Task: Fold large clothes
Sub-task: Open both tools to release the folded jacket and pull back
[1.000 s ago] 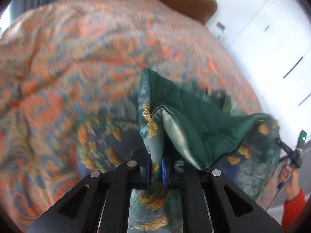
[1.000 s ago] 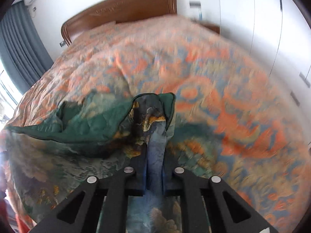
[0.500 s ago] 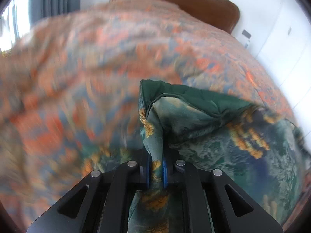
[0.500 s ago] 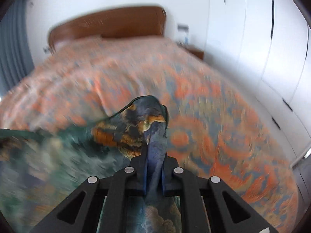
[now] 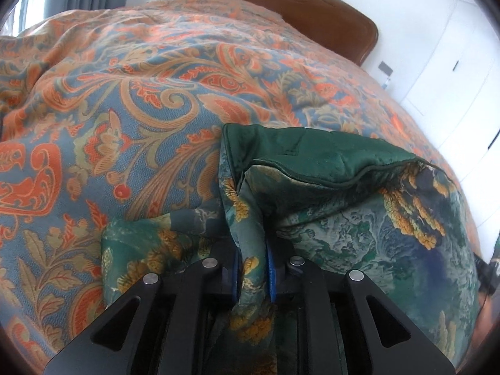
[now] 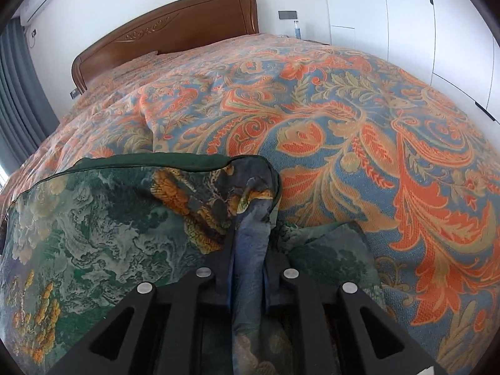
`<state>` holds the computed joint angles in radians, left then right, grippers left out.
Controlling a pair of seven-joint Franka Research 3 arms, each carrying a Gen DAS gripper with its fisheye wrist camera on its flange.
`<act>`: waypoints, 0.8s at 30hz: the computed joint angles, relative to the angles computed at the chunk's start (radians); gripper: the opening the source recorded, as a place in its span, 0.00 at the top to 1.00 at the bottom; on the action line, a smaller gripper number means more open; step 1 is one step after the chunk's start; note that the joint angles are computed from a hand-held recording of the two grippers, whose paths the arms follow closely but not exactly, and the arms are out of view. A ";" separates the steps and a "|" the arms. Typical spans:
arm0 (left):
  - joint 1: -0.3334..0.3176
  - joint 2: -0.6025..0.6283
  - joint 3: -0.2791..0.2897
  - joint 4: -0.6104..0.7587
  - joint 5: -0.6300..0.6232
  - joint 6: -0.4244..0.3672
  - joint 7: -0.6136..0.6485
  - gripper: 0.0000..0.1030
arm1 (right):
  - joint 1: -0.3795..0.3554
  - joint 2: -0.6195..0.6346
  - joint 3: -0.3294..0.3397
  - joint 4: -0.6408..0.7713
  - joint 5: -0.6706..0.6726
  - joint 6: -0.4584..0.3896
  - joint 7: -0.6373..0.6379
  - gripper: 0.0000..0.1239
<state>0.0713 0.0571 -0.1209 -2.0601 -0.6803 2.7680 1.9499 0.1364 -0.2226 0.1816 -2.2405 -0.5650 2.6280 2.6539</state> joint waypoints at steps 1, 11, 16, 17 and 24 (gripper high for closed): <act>0.000 0.002 -0.001 0.003 -0.004 -0.003 -0.001 0.86 | -0.001 -0.006 0.001 -0.010 -0.005 0.011 0.009 0.89; 0.000 -0.113 0.043 0.001 0.101 -0.112 -0.118 0.22 | 0.025 -0.041 -0.045 -0.011 0.204 0.024 -0.117 0.79; -0.062 -0.244 0.088 -0.056 0.040 -0.132 -0.037 0.20 | -0.032 -0.154 0.010 -0.019 0.212 -0.025 -0.106 0.43; -0.079 -0.267 0.096 -0.070 0.037 -0.132 -0.020 0.17 | -0.045 -0.182 0.026 -0.024 0.197 -0.031 -0.097 0.43; -0.200 -0.399 0.098 -0.249 0.124 -0.028 0.073 0.07 | 0.055 -0.291 0.081 -0.033 0.274 -0.153 -0.321 0.43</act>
<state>-0.1288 -0.3418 -0.0226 -2.3093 -0.5565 2.7398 2.0231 0.1915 -0.5137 0.2623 -2.2731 -0.2907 2.4746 2.3329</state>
